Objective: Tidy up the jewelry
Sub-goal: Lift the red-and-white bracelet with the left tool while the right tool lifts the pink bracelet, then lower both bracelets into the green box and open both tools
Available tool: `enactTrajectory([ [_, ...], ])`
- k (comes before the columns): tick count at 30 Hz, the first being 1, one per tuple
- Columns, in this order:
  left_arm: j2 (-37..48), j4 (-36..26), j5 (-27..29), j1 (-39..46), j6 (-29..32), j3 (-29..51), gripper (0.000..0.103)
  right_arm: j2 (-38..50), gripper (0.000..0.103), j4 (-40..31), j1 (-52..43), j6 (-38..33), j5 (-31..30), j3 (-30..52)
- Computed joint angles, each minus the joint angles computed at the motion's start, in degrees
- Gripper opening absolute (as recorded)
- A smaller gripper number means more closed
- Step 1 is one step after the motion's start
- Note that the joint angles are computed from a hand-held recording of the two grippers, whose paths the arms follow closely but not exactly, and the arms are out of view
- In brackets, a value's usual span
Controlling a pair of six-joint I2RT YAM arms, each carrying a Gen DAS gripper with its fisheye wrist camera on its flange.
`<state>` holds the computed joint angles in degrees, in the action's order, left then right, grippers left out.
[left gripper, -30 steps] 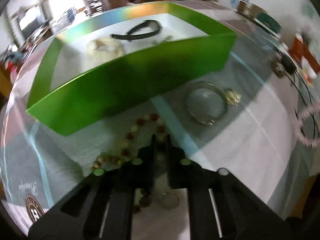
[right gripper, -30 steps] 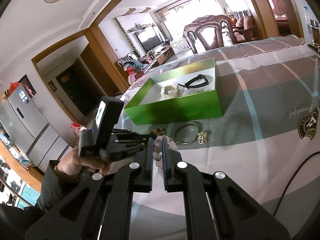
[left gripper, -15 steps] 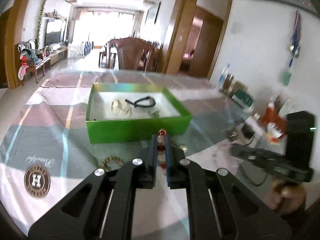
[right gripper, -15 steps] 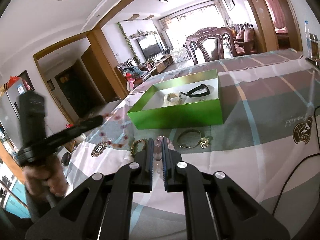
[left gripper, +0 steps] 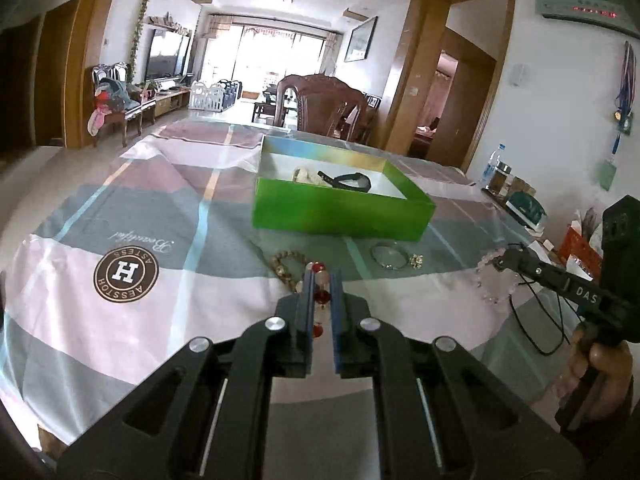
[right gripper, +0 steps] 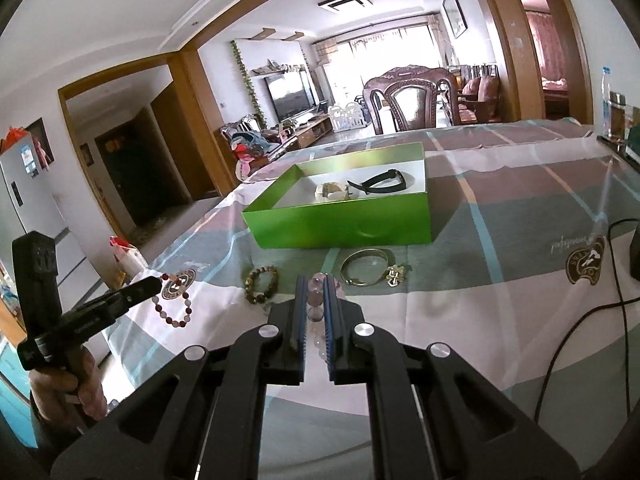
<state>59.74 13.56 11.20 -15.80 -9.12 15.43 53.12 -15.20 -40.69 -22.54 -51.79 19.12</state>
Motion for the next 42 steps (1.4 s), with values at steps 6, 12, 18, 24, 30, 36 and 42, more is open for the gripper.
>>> enactTrajectory([
  [6, -0.4, 0.2, -0.5, -1.7, 0.0, 0.3, 0.008, -1.1, 0.008, -0.7, -0.2, 0.0, -0.1, -0.2],
  [12, 0.2, 0.1, -0.6, -1.7, 0.0, 0.6, 0.008, -1.2, 0.008, -1.2, -0.1, -0.3, 0.1, -0.2],
  [18, 1.3, 0.6, -0.3, -1.5, 0.0, 0.6, 0.008, -0.9, 0.008, -1.0, 0.0, -0.3, 0.1, -0.3],
  [24, 2.0, 0.9, -0.2, -1.8, 0.2, 0.8, 0.008, -0.8, 0.008, -0.7, -0.1, -0.1, 0.2, -0.5],
  [30, 2.2, 0.8, -0.7, -2.6, -0.1, 1.0, 0.008, -0.5, 0.008, -0.7, -0.3, -0.4, 0.1, -0.6],
  [36, 3.5, 1.6, -0.8, -3.0, -0.1, 1.0, 0.008, 0.1, 0.008, -0.4, -0.6, -0.9, -0.1, -0.8],
  [42, 5.0, 2.7, -0.6, -3.0, 0.0, 1.2, 0.008, 1.9, 0.008, 0.7, -0.1, -0.9, 0.5, -0.8],
])
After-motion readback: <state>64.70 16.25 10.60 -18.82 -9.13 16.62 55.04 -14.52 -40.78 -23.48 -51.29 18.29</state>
